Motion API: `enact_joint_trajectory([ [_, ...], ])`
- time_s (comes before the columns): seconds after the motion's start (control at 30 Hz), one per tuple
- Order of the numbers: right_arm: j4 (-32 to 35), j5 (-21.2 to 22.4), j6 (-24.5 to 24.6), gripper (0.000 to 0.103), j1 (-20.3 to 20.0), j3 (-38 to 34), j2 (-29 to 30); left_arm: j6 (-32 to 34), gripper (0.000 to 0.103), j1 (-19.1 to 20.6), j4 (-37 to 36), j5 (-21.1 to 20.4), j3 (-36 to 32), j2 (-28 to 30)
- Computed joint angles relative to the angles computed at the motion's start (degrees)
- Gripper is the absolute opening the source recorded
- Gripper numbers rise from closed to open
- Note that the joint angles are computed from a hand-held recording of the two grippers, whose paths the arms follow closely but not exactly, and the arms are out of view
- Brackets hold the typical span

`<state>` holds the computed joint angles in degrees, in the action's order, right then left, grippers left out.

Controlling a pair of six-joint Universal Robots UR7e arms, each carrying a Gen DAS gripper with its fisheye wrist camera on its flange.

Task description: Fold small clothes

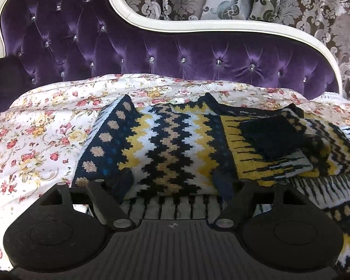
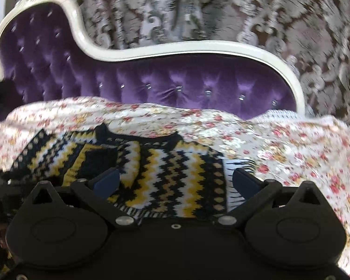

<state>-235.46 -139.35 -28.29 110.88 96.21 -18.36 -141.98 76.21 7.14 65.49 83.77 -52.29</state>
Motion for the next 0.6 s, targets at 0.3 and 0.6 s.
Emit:
enact_joint_trajectory([
  [0.3, 8.99, -5.08, -13.96, 0.086, 0.70, -14.01, 8.35, -0.37, 0.078, 0.47, 0.60, 0.81, -0.49, 0.21],
  [0.6, 21.01, -4.88, -1.92, 0.048, -1.86, -16.47, 6.83, -1.13, 0.078, 0.62, 0.54, 1.50, -0.28, 0.00],
])
